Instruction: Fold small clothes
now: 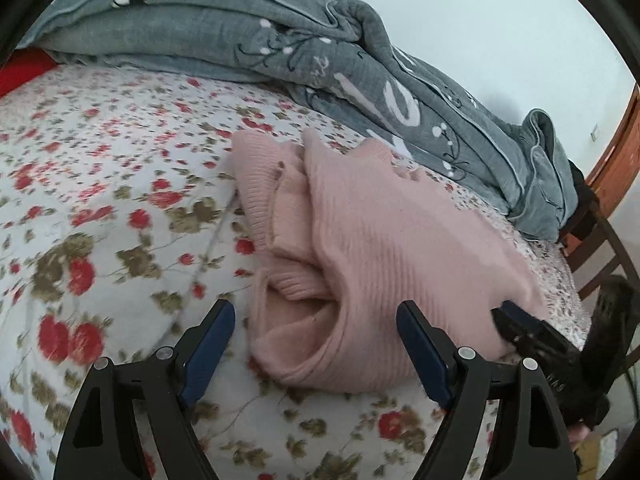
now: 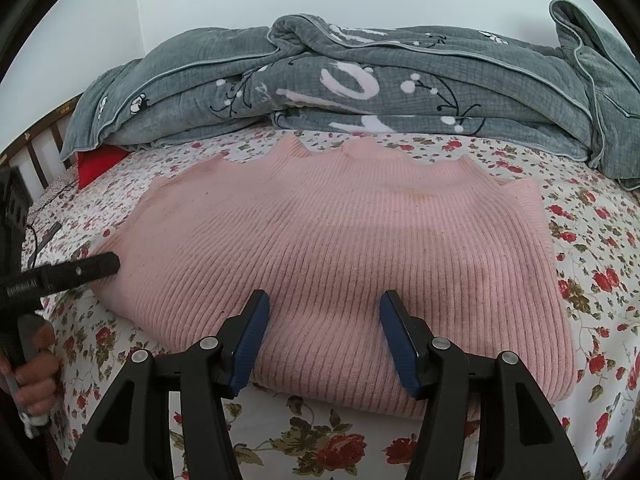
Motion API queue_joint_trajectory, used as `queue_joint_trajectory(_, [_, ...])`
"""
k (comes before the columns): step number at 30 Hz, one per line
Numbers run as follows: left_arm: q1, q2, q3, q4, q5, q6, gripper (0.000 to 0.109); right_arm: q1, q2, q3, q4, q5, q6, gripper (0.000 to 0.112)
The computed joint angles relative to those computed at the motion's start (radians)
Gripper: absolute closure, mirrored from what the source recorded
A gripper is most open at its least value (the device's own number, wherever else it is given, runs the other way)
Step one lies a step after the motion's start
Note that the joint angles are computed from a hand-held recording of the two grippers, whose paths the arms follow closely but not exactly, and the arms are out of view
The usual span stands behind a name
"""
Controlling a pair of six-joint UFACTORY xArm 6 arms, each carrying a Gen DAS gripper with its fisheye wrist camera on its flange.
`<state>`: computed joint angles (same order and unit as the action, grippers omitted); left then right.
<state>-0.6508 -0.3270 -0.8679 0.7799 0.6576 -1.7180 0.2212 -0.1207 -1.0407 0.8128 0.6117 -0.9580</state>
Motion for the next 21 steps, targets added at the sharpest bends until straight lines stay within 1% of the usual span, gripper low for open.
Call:
queue_joint_trajectory(2, [0.023,0.033,-0.026,-0.036,-0.02,0.045,0.027,0.0,0.0,0.0,0.002,0.001,0.0,0.055])
queue_joint_trajectory(4, [0.048,0.06,-0.041,-0.05,-0.059,0.071,0.027,0.001,0.0,0.0,0.0,-0.001,0.003,0.055])
queue_joint_trajectory(6, [0.082,0.088,-0.058,-0.103,-0.1,0.108,0.027,0.001,0.0,0.0,0.0,-0.001,0.001,0.055])
queue_joint_trajectory(8, [0.108,0.091,-0.047,-0.133,-0.149,0.095,0.028,-0.002,0.0,-0.001,0.006,0.002,-0.005,0.055])
queue_joint_trajectory(10, [0.113,0.076,-0.022,-0.111,-0.182,0.041,0.03,-0.009,-0.003,-0.002,0.022,0.012,-0.015,0.055])
queue_joint_trajectory(11, [0.107,0.064,-0.011,-0.101,-0.18,0.024,0.037,-0.014,-0.008,-0.001,0.03,0.016,-0.018,0.055])
queue_joint_trajectory(12, [0.102,0.049,0.003,-0.102,-0.181,0.016,0.048,-0.018,-0.016,0.001,0.035,0.014,-0.015,0.055])
queue_joint_trajectory(13, [0.102,0.026,0.03,-0.093,-0.21,-0.011,0.051,-0.019,-0.029,0.008,0.034,0.002,-0.002,0.055])
queue_joint_trajectory(14, [0.11,0.003,0.06,-0.087,-0.247,-0.028,0.055,-0.013,-0.049,0.023,0.042,-0.03,0.004,0.055])
queue_joint_trajectory(15, [0.119,-0.009,0.079,-0.09,-0.275,-0.037,0.059,-0.003,-0.069,0.039,0.062,-0.064,-0.008,0.055])
queue_joint_trajectory(16, [0.128,-0.018,0.096,-0.106,-0.3,-0.034,0.061,0.01,-0.089,0.052,0.075,-0.082,-0.023,0.055])
queue_joint_trajectory(18, [0.155,-0.025,0.125,-0.139,-0.367,-0.025,0.061,0.035,-0.108,0.064,0.052,-0.098,-0.002,0.055])
queue_joint_trajectory(20, [0.17,-0.018,0.131,-0.17,-0.399,-0.016,0.061,0.077,-0.103,0.073,-0.056,-0.145,0.1,0.055])
queue_joint_trajectory(21, [0.172,-0.01,0.124,-0.188,-0.399,0.0,0.061,0.097,-0.094,0.079,-0.126,-0.167,0.159,0.055])
